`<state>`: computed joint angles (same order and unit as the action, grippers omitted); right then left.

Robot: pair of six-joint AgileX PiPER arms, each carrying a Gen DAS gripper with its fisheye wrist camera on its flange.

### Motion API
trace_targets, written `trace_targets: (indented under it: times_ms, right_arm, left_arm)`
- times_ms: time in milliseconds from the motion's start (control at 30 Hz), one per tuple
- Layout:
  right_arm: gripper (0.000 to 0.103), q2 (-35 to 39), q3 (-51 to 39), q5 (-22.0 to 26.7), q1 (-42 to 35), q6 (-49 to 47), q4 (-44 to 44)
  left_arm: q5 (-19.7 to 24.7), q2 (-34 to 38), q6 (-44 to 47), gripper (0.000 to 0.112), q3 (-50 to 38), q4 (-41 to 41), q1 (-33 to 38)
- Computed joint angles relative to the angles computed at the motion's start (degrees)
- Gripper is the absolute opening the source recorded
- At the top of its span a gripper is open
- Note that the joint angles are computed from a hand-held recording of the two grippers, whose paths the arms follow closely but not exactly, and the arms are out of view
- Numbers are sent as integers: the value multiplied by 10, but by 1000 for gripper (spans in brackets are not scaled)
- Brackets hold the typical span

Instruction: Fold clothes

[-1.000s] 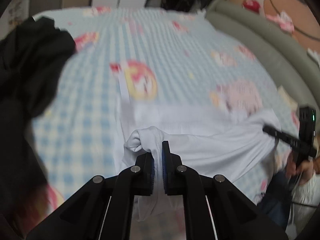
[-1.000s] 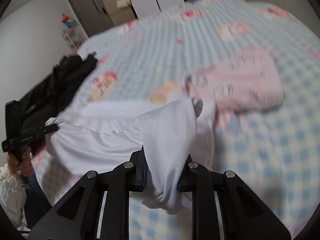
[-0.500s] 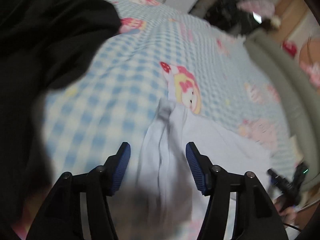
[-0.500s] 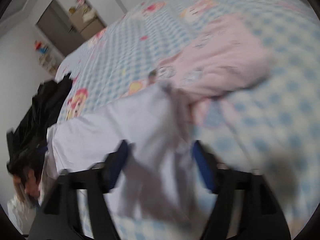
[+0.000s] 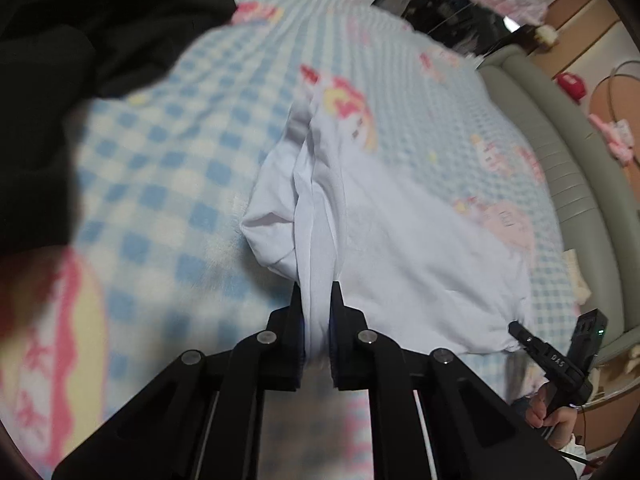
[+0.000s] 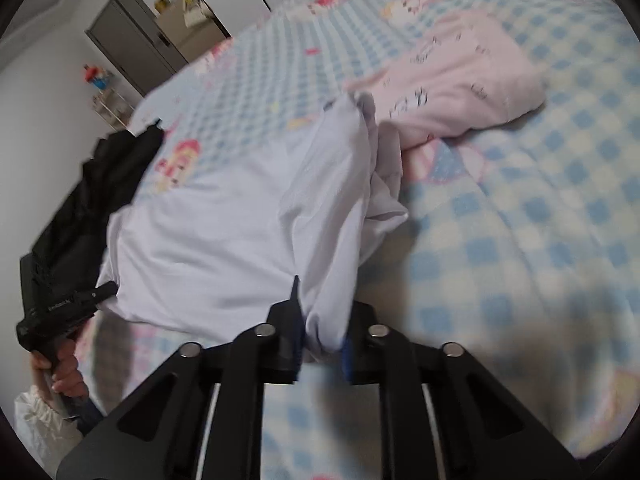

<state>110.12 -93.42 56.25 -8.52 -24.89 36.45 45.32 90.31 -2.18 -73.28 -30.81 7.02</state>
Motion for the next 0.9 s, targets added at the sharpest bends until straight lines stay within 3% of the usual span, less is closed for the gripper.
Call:
trace_targets:
  times_ms: [200,300,400,500,600,700,767,800,900]
  right_arm:
    - [10,-106,120,0,-25,-43,57]
    - [10,-159,182,15,-47,-69,53]
    - [11,-188,234,19,-66,-86,22]
    - [15,-201,270,-8,-60,-70,-34]
    - [21,-187,251,11,-55,-26,-52]
    - [24,-215,238,-4,-47,-13,-81]
    - [24,-227,229,-17,-50,-4,-95]
    - [24,-227,227,-28,-46,7,-112]
    - [26,-213,221,-44,-37,11,-121]
  left_arm:
    - [40,-109,12,7,77,5,20]
    - [91,-178,70,7,143,-37,86]
    - [78,-214,79,6,210,0,103]
    - [90,-204,106,6,248,-33,152]
    - [94,-222,115,7,239,-38,163]
    - [84,-239,115,7,214,-25,151]
    - [91,-232,140,13,198,-60,157]
    - [79,-223,136,22,189,-58,144]
    - [56,-164,132,24,150,-47,100]
